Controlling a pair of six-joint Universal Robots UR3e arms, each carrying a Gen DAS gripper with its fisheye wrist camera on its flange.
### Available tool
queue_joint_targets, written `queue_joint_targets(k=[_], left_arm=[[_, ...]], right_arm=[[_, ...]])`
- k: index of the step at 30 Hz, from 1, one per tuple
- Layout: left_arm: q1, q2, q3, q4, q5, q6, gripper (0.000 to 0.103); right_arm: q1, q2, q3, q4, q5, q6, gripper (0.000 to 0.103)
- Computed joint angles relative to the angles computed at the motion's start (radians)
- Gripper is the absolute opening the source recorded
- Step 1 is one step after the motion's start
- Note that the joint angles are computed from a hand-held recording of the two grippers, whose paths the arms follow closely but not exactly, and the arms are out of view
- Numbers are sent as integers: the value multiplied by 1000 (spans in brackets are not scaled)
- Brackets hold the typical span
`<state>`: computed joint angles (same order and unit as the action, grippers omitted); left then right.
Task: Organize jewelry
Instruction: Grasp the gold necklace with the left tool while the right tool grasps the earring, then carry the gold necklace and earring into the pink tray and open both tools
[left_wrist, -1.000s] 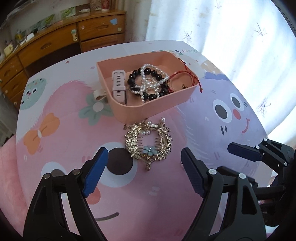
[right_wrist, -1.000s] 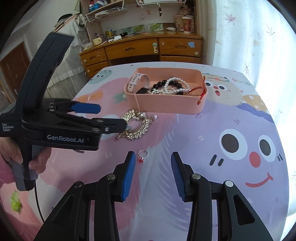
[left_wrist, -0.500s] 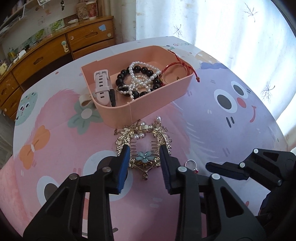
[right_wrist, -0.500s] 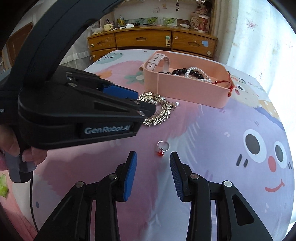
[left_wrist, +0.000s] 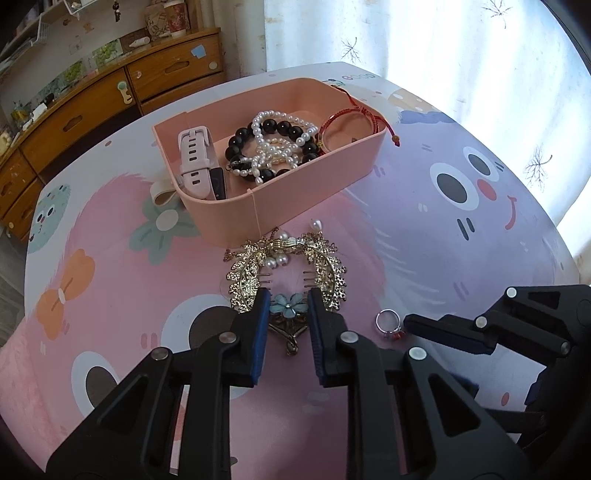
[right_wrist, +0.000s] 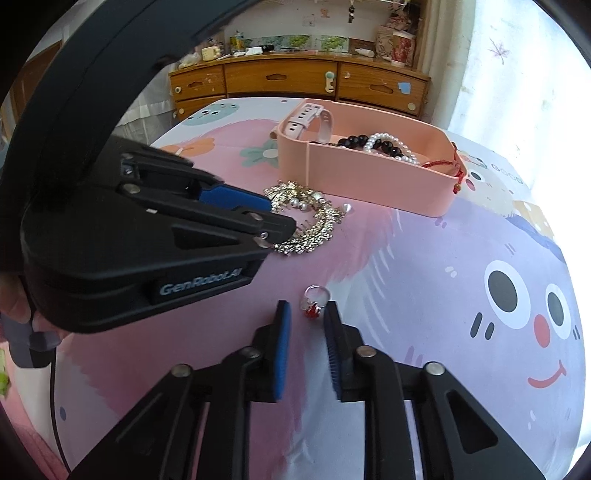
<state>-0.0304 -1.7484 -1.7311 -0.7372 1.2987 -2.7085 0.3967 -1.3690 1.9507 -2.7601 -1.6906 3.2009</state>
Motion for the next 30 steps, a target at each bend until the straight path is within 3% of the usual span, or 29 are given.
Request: queue_joint_targets(k=[2,13,23,30], left_arm=[[2,3,-3,1,-1,1,18],[1,17,-8,10,41,-24,18],[11,70,41,-64,45,-89,18],[-23,69,71,-70,98,-150,18]], right_arm=[[-8,-8,7,1,3,1,8],[-59,-54,20,44,79,-23,7],[-97,-149,-23,140,158,-136,7],[-167,-218,-54,201,215,-195,7]])
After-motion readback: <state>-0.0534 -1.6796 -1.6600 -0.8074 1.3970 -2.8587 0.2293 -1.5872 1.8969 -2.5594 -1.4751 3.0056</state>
